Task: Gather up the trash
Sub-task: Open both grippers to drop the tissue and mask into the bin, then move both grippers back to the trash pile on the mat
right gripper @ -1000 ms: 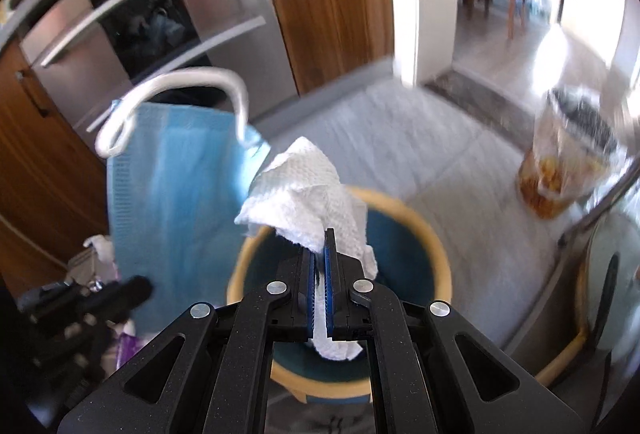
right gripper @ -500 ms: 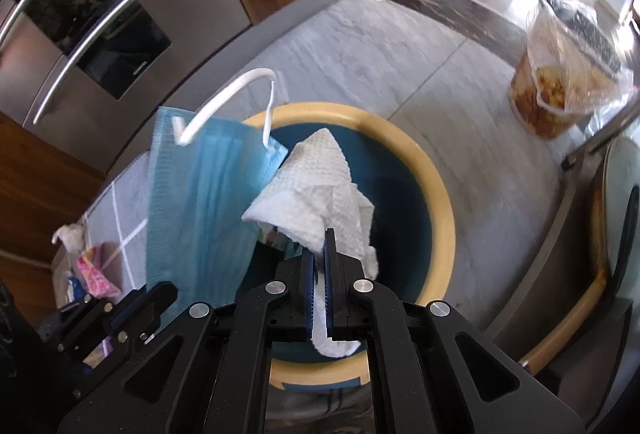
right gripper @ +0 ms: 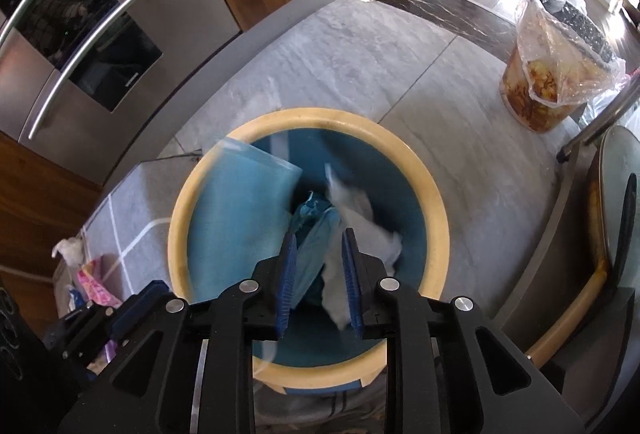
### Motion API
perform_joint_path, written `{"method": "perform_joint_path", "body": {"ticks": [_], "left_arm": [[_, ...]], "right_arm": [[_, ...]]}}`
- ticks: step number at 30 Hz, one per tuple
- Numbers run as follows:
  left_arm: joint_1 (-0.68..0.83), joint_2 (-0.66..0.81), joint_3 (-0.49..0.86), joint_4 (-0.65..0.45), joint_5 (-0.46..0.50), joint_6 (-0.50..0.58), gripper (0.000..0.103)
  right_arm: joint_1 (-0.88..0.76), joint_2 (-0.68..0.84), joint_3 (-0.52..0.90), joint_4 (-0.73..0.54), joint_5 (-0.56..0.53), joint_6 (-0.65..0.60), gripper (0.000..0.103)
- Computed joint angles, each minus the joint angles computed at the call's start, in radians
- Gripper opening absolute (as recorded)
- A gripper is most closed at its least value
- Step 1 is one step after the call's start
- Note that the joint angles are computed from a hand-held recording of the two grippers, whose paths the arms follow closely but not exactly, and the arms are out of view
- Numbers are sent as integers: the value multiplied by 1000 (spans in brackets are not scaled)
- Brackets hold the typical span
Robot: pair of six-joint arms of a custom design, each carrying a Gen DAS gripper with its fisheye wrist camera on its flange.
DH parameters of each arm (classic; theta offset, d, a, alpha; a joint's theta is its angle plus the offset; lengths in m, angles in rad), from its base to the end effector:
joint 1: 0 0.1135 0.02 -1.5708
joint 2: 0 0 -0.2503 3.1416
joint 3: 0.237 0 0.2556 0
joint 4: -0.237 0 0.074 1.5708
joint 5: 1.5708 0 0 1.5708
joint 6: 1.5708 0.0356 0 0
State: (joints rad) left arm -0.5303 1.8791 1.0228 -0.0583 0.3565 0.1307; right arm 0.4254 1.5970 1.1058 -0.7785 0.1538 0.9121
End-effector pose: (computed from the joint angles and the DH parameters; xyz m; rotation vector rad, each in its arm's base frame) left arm 0.3125 -0.1977 0.1186 0.9568 2.3160 -0.6106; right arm 0.2813 0.1214 0.1952 0.7088 2.7188 0.0944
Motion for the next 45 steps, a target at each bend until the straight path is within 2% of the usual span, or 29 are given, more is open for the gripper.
{"method": "perform_joint_path", "body": {"ticks": [2, 4, 5, 8, 9, 10, 11, 14, 24, 32, 38, 42, 45], "left_arm": [[1, -9, -9, 10, -11, -5, 32], [5, -19, -17, 10, -16, -8, 36], [9, -32, -28, 12, -23, -12, 42], [27, -67, -63, 25, -38, -19, 60], [35, -81, -73, 26, -43, -20, 63], [44, -95, -84, 26, -45, -22, 70], [54, -112, -93, 23, -46, -30, 77], [98, -165, -126, 11, -20, -39, 84], [225, -384, -220, -95, -20, 70, 91], [417, -537, -212, -234, 54, 170, 97], [605, -579, -148, -343, 97, 243, 97], [716, -590, -111, -423, 127, 329, 97], [793, -599, -106, -440, 132, 393, 97]], "right_arm": [[0, -6, 0, 3, -3, 3, 26], [3, -14, 4, 11, 0, 3, 34], [7, -16, 7, 15, 4, 3, 36], [29, -17, 28, 24, 24, -13, 52], [33, -18, 33, 30, 27, -18, 66], [40, -25, 37, 41, 34, -22, 75], [47, -33, 40, 54, 43, -24, 77], [67, -41, 53, 73, 74, -12, 83], [155, 43, 192, 65, 113, 35, 89], [258, 145, 355, 29, 195, 48, 90], [319, 205, 450, 19, 245, 11, 93], [348, 233, 488, 15, 236, 16, 93], [369, 264, 525, 11, 235, 20, 94]]}}
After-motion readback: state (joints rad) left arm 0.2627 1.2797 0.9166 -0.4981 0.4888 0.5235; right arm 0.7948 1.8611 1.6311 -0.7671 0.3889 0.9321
